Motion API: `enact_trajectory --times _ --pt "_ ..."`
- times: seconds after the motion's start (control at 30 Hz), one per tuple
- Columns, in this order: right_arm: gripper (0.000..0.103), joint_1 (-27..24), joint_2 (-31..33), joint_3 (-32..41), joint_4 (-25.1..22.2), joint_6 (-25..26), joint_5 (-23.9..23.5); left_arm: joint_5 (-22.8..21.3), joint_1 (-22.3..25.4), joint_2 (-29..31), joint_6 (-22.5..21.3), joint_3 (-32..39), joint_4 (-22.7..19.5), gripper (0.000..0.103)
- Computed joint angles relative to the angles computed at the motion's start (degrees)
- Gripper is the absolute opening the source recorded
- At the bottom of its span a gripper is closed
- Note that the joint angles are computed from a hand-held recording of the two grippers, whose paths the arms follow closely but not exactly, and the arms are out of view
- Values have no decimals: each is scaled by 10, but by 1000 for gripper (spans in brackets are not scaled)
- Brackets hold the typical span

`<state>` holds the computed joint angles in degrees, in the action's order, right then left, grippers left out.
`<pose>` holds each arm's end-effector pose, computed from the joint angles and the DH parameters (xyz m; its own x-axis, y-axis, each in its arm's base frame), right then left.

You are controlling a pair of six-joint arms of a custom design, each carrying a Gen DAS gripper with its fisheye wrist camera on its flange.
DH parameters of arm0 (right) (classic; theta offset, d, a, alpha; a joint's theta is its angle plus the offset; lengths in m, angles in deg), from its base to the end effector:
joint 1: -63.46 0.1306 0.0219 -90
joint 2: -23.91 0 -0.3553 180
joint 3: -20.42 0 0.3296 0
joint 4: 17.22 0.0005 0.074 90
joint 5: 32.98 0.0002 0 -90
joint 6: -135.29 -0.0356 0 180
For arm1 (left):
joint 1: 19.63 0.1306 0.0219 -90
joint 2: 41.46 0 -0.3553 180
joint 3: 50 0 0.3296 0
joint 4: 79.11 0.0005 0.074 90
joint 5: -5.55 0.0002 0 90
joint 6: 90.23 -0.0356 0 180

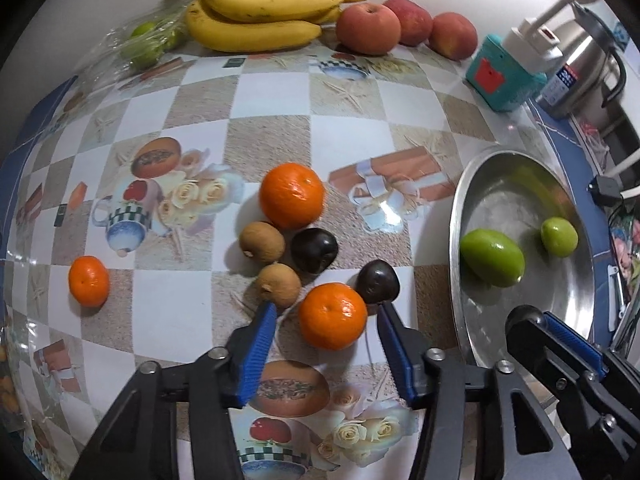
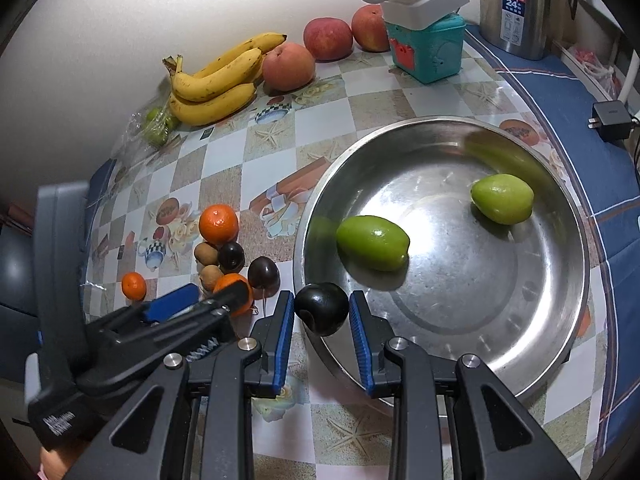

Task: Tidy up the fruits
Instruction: 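Lift the dark plum with the right tool while the left tool grasps a tangerine, then carry the tangerine with the left tool over the steel bowl while the right tool carries the plum there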

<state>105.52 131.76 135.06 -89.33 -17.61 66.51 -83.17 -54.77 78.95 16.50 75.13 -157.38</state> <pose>0.3781 0.3326 0.4085 -0.8500 0.4156 -0.3236 0.3228 0.8965 0.3035 0.4581 -0.3240 0.3590 -0.9182 0.2944 -0.2650 0.3303 0.9384 -0.1020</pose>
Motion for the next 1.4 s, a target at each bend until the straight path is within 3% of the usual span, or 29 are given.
enact_trajectory --times 0.23,0.47,0.73,1.1,1.4 --pt "29 -2 -9 -11 10 -4 -4 -8 -3 2 -2 0 6 40" --pt "29 -4 -17 -23 18 -11 -6 5 3 -7 8 -3 15 39" --pt "29 -13 -37 -51 23 -30 -3 18 2 -40 7 -19 53 39" --pt "29 -42 -110 -140 17 -104 17 42 -51 -48 -41 -20 77 39" --pt "30 -53 -134 -174 19 -125 10 40 -89 -34 -72 -18 77 39"
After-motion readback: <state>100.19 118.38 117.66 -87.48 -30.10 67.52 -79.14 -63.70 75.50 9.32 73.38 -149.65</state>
